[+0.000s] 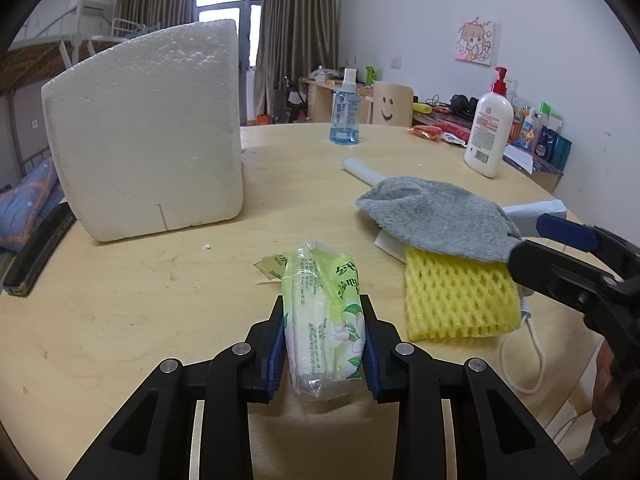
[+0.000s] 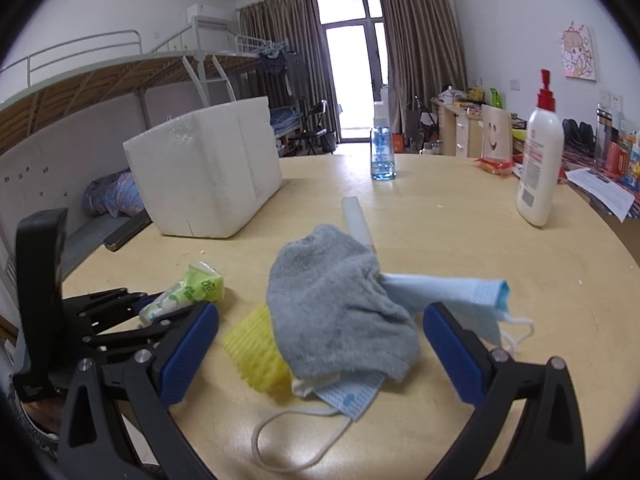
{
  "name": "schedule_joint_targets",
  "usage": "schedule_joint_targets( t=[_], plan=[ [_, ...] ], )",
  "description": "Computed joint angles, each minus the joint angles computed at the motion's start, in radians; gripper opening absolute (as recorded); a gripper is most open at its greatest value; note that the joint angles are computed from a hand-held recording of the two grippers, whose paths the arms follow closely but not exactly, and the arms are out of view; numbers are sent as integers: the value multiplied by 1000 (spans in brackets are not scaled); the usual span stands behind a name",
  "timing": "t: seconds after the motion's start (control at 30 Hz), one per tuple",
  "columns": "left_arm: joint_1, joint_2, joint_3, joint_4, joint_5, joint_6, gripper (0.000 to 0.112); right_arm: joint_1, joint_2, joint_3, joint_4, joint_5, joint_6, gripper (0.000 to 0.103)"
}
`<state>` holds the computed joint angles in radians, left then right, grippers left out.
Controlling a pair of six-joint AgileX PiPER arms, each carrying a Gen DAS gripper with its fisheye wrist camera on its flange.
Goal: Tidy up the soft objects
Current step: 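Grasp the grey sock with the right tool while the left tool holds the tissue pack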
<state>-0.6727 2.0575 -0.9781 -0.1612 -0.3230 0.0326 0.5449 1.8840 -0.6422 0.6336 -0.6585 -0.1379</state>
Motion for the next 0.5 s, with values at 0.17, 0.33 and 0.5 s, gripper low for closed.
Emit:
schedule_joint_targets(
  t=[0.17, 0.33, 0.5],
  plan=[
    [25, -3, 4, 180, 0, -157, 34, -28, 24, -66, 57, 91, -73, 99],
    [31, -1, 6, 265, -8, -226, 34, -52, 52, -115, 122, 152, -143, 79],
    [33, 0, 6, 318, -15, -272, 34, -55, 66, -132, 178, 169, -199, 52]
  ],
)
